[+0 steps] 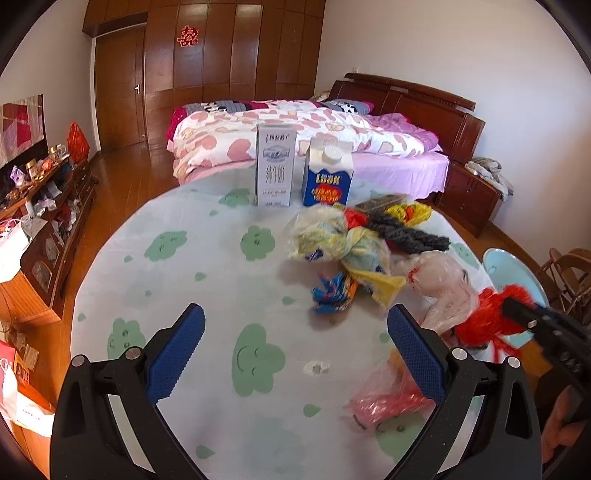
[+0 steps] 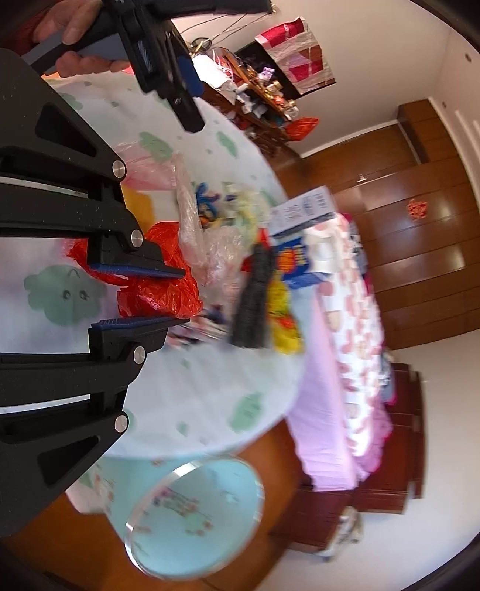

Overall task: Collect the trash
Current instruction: 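Grasp the red plastic bag with the right tool while the left tool grasps the clear bag, then move both bags over the wastebasket and open both tools to release them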

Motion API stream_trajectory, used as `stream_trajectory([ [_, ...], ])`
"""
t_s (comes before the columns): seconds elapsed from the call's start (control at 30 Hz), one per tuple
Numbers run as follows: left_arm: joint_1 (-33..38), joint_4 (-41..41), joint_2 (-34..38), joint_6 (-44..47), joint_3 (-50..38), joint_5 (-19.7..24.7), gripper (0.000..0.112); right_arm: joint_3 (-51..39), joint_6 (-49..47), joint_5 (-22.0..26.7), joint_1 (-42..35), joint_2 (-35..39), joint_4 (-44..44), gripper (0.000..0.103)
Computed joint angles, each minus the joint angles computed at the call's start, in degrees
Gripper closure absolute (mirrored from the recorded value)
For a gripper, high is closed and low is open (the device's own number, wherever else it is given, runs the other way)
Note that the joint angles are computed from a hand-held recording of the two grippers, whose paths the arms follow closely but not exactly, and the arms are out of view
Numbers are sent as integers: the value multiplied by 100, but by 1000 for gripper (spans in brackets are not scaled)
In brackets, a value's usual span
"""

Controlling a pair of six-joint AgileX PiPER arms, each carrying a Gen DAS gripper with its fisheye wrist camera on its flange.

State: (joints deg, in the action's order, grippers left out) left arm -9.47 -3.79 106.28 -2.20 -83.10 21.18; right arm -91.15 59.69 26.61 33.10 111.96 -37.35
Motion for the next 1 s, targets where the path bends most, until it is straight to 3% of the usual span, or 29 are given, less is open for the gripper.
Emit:
stream_trajectory([
  [0.23, -269, -60, 234, 28, -599, 302, 15, 472, 1621, 434, 53, -508, -2050, 84],
  [0.4, -589, -233, 633, 164, -1216, 591, 18, 855, 2069, 421, -190, -734, -2306, 84],
  [0.5, -842, -283, 1046, 207, -1791, 928, 29, 1045, 2241, 366, -331, -819, -2330, 84],
  [0.6, -1055, -210, 1657, 70, -2641, 1644, 38, 1255, 2439, 249, -424, -912, -2376, 84],
  [0.67, -1160, -34, 2001, -166, -3095, 1982, 41, 1417, 2565, 163, -484, -1003, -2441, 84],
  [0.77, -1261, 161, 2429, -405, -3619, 2390, 54, 1587, 2673, 53, -561, -1089, -2500, 84],
  [0.83, -1299, 296, 2565, -511, -3734, 2450, 64, 1675, 2765, -18, -598, -1122, -2544, 84],
  [1.0, -1288, 407, 2363, -590, -3389, 2101, 71, 1767, 3060, -99, -624, -1143, -2721, 84],
])
